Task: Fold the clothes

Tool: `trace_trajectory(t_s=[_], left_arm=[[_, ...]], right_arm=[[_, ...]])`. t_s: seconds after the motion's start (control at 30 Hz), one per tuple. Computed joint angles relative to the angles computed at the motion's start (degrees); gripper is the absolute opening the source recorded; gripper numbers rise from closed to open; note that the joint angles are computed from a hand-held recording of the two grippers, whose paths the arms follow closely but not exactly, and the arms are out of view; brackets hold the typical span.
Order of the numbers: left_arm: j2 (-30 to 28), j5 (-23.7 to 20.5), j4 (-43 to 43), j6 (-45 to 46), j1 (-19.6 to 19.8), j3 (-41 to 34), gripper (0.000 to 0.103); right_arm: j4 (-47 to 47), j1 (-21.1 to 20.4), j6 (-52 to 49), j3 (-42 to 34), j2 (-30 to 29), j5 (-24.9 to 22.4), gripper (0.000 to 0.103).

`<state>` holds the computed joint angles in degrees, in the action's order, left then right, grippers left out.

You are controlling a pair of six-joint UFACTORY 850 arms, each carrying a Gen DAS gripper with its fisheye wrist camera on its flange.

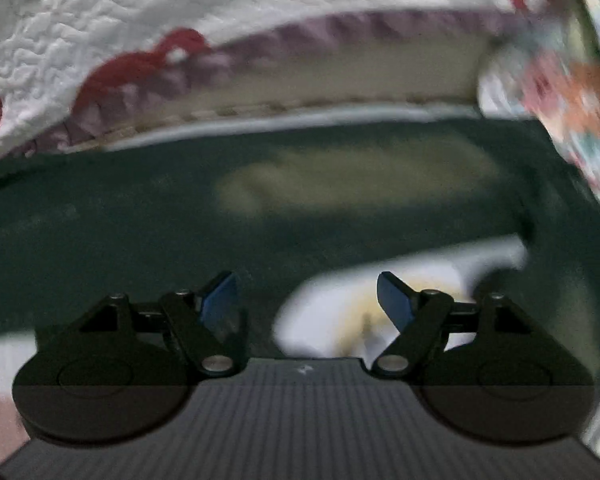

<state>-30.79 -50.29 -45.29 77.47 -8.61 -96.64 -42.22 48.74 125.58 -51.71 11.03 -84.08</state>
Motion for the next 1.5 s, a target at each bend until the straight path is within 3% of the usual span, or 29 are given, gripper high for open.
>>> trace_trajectory(t_s=[0.1,0.2,0.3,0.47,0.53,0.63,0.77,0.83,0.97,1.03,1.17,1.27,1.37,1.43,1.5], left_arm=[[5.2,3.9,3.3,-2.0,-0.8,6.3,0.077],[10.0,6.6,2.8,-2.6,-1.1,12.3,0.077],[15.2,10.8,3.2,-1.4,-1.5,18.8,0.077],[21.0,14.6,3.6,-0.7,-1.3,25.2,0.077],[22.9,15.8,3.3,0.2,-1.1,27.1,0.077],[26.6,18.7,0.6,2.8,-0.9,31.4,0.077],[30.9,26.3,5.7,1.3,-2.9,37.0,0.077],[31.9,26.6,6.2,2.0,-3.2,37.6,0.077],[32.6,22.8,1.1,8.3,-2.8,36.9,0.077],[32.6,21.9,0.6,10.6,-3.4,36.4,0.077],[32.1,23.0,2.7,10.4,-6.0,35.1,0.077],[31.6,24.1,2.4,10.6,-7.8,34.2,0.077],[30.8,26.1,2.9,10.8,-9.2,34.4,0.077],[30.2,27.5,4.2,9.0,-9.9,34.8,0.077],[29.5,28.8,5.8,6.9,-10.6,35.2,0.077]], right_arm=[[1.4,7.0,12.5,1.2,-0.2,-3.1,0.07],[1.7,10.6,23.9,5.4,2.6,-2.0,0.068],[-0.2,13.6,29.5,8.0,4.1,-1.1,0.01],[0.2,15.7,30.8,8.8,5.5,-2.7,0.02],[0.9,16.4,32.0,9.8,6.9,-2.7,0.04],[2.0,17.3,26.2,10.5,7.9,-3.7,0.044],[-0.5,19.4,16.7,12.7,11.8,-4.4,0.045],[-2.7,19.9,12.7,14.7,15.7,-3.1,0.058],[-6.5,15.6,1.2,19.7,25.8,4.8,0.064],[-6.3,10.5,-4.9,21.8,29.6,10.8,0.064],[-3.3,-2.0,-9.0,27.9,39.4,27.5,0.064],[-6.5,-2.7,-5.3,29.3,40.3,30.3,0.064],[-6.3,-2.4,-9.3,28.5,39.5,33.7,0.044],[-9.7,0.4,-5.3,29.3,41.0,34.6,0.007],[-15.3,4.4,-0.3,30.7,43.6,35.1,0.007]])
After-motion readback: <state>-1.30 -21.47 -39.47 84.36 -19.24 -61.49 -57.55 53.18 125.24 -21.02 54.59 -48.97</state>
